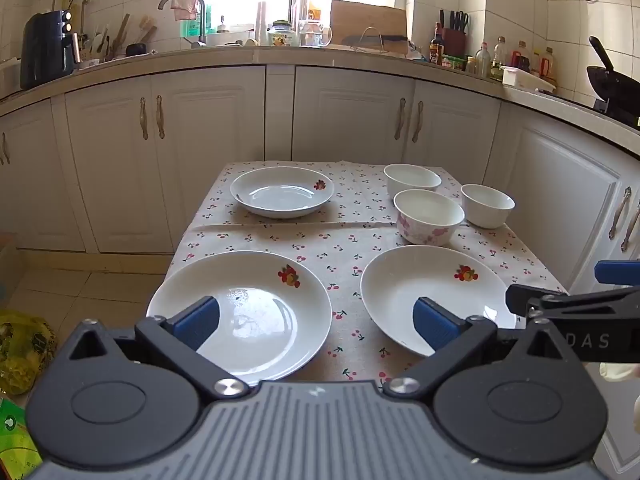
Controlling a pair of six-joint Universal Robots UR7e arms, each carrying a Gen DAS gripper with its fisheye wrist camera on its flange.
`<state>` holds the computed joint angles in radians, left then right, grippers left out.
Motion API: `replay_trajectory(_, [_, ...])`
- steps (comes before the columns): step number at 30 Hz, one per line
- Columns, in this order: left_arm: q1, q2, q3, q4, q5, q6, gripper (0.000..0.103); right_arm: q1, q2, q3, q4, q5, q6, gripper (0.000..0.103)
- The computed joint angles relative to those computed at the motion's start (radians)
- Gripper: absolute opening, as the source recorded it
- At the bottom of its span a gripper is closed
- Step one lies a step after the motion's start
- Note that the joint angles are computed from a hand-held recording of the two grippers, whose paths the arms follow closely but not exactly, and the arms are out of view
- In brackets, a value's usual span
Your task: Organize plates and bowls
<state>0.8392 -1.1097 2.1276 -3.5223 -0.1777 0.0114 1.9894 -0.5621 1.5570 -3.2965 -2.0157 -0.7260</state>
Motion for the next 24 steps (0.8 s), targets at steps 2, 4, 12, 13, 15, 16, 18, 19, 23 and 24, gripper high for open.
replay_trajectory(2, [-0.003,0.001,0.001,0.001,0.002,-0.001,0.102,0.000,0.000,0.000,0.000,-0.001,-0.003,0.103])
replay_trajectory(4, [-0.008,0.006,0.000,0.000,0.009,-0.001,0.102,0.000,0.000,0.000,0.001,-0.001,-0.003,0.103])
replay_trajectory(12, [-0.003,-0.009,0.007,0.019,-0.006,-0.019,0.102,0.001,-0.001,0.001,-0.004,-0.005,-0.006,0.103])
replay_trajectory(13, [-0.004,-0.010,0.008,0.023,-0.006,-0.024,0.102,0.001,-0.002,0.001,-0.002,-0.006,-0.004,0.103])
replay_trajectory(15, [-0.005,-0.008,0.007,0.021,-0.006,-0.022,0.102,0.003,-0.002,0.001,0.000,-0.006,-0.002,0.103])
replay_trajectory(16, [-0.005,-0.007,0.006,0.021,-0.005,-0.023,0.102,0.002,-0.004,0.002,0.002,-0.006,-0.001,0.103])
replay_trajectory(18, [-0.005,-0.008,0.007,0.022,-0.008,-0.025,0.102,0.001,0.000,0.000,-0.004,-0.005,-0.001,0.103])
replay_trajectory(19, [-0.006,-0.009,0.008,0.022,-0.009,-0.025,0.102,0.001,0.000,0.000,-0.005,-0.006,-0.002,0.103])
replay_trajectory(23, [-0.006,-0.011,0.009,0.027,-0.009,-0.031,0.102,0.003,0.002,-0.001,-0.006,-0.008,-0.003,0.103])
replay_trajectory(24, [-0.006,-0.011,0.009,0.027,-0.009,-0.031,0.102,0.003,0.002,-0.002,-0.008,-0.008,-0.004,0.103])
